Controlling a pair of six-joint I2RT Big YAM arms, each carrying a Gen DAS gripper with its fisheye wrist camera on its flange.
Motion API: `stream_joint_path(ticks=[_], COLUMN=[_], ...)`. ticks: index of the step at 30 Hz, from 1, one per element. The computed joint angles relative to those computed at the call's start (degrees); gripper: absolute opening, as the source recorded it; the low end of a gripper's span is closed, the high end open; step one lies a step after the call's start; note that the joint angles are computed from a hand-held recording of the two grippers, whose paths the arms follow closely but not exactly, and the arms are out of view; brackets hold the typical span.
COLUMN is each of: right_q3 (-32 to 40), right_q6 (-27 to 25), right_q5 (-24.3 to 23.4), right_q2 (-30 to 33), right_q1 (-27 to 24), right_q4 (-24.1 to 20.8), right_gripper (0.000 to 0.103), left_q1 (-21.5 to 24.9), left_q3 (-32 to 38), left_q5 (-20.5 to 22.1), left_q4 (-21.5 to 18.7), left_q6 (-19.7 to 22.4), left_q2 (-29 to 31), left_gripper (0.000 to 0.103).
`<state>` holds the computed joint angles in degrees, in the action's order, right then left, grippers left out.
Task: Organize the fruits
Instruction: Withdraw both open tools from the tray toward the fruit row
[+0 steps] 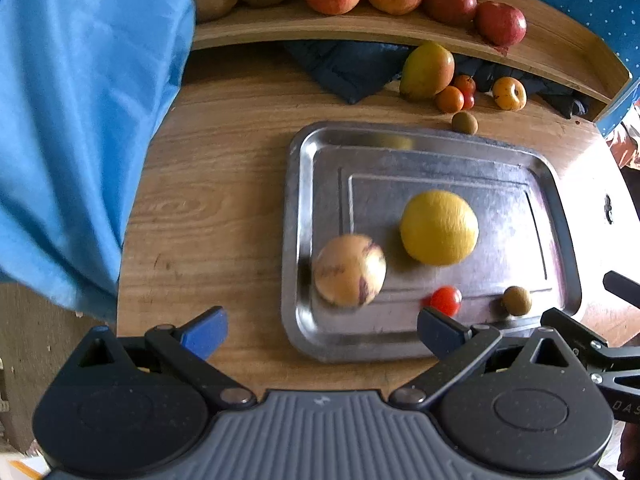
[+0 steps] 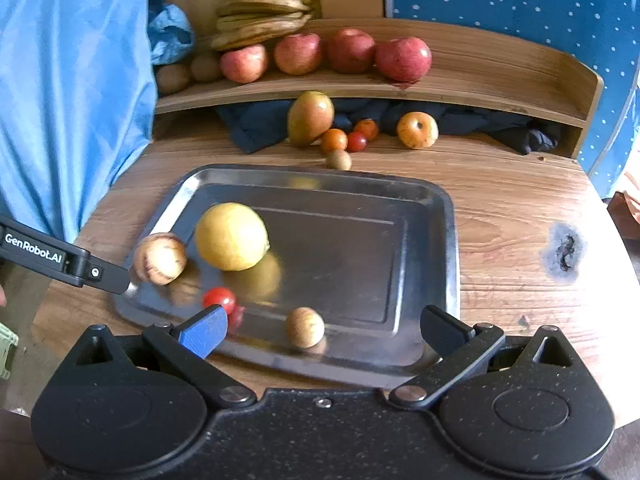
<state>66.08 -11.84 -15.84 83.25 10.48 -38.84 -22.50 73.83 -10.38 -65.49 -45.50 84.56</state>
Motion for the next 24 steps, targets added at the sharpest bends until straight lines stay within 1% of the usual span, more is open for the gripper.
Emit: stream_joint_path(ticks=[12,16,19,24], right_q3=[5.2,6.6,7.3,8.7], right_q6=[3.9,5.6,5.4,4.9], right_q5=[3.1,4.3,5.1,6.4], right_q2=[5.3,6.7,7.6,9.1], right_q1=[-0.9,-1.0,-0.6,0.0], right_q4=[0.9,1.5,1.4,0.8], right_gripper=[0.102,0.102,0.102,0.102], left_q1=[3.6,4.5,5.2,6.2], left_q3=[9.0,10.6,11.7,13.2], left_q5=[1.5,2.0,2.9,4.4], left_q4=[0.1,0.2,0.0,0.4], left_q6=[9.1,11.0,12.5,14.0], left_q2=[8.0,9.8,11.3,13.5], left_gripper=[0.102,0.102,0.102,0.102])
